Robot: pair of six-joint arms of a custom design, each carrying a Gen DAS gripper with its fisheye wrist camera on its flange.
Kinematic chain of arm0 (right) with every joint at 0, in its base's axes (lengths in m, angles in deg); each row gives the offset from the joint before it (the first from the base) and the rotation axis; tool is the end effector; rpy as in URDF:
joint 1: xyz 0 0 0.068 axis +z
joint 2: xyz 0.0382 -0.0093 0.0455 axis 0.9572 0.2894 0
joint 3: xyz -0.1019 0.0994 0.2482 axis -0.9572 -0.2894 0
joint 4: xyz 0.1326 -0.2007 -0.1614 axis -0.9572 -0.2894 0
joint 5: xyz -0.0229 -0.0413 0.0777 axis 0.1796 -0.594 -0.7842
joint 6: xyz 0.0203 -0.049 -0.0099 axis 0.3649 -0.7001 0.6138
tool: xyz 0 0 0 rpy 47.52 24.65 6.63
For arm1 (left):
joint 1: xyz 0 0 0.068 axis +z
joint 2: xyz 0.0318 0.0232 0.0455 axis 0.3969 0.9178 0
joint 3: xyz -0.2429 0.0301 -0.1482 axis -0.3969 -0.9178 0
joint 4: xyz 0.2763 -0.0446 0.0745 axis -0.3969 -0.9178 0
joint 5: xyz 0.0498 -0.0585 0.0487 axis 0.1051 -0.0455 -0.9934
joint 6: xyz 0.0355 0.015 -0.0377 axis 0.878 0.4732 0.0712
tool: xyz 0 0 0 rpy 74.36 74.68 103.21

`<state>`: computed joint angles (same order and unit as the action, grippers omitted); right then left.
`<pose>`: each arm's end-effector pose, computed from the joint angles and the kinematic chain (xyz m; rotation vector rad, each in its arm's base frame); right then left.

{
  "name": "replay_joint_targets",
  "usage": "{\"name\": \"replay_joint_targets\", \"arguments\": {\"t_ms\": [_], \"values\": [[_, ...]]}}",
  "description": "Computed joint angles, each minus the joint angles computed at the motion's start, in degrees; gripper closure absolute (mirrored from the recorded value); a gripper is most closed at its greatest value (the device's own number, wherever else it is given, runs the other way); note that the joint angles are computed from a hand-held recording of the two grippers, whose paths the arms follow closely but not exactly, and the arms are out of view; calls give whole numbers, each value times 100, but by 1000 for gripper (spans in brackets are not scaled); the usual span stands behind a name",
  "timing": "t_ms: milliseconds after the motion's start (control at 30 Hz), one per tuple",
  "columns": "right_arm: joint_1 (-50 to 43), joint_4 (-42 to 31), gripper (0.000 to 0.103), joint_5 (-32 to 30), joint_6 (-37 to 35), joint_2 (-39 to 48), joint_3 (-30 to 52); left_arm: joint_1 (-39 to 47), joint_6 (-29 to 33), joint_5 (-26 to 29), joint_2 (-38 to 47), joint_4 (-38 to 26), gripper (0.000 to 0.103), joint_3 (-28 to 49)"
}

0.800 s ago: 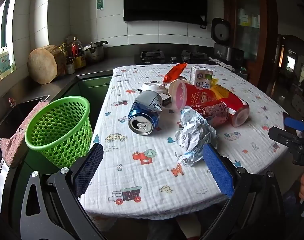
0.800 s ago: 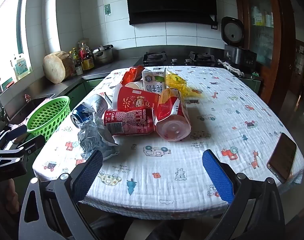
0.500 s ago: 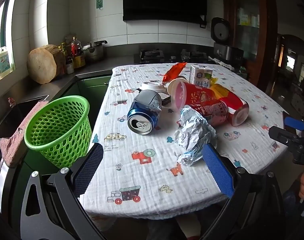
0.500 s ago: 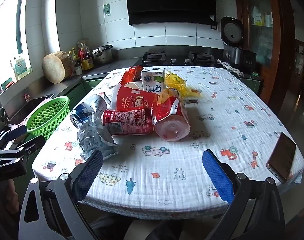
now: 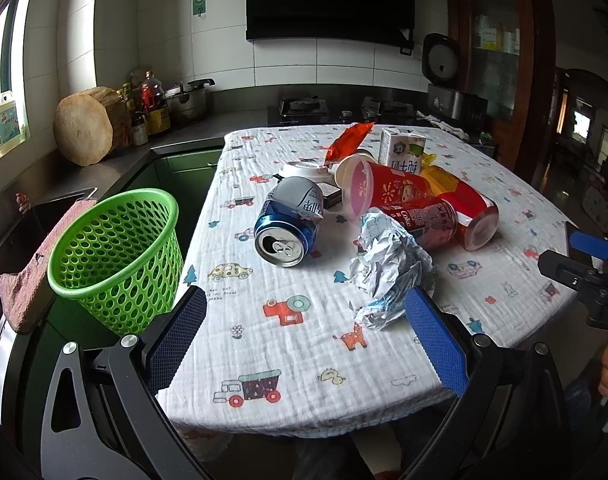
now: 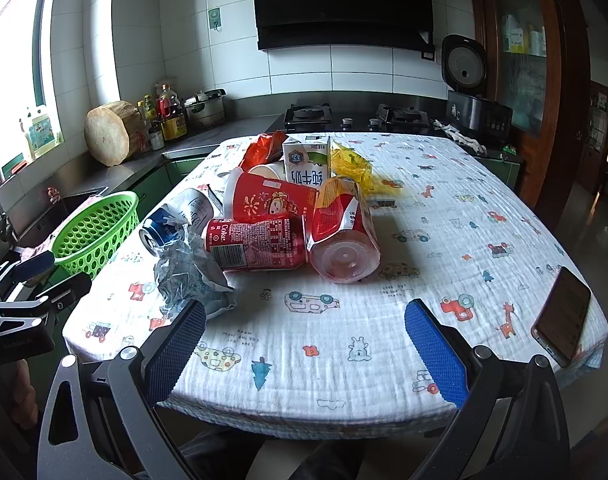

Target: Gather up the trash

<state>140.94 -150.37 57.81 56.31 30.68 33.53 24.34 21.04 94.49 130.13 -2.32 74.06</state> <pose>0.1179 0.2172 0.1490 0.8503 2.0832 -0.2985 0.3335 -0.0188 0.1264 1.0421 1.9791 -0.5401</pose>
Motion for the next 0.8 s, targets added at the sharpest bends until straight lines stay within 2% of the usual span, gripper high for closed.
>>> {"name": "replay_joint_targets", "arguments": {"t_ms": [800], "values": [[-35, 87, 6, -2, -55, 9, -48, -13, 46, -19, 28, -45, 5, 8]]}}
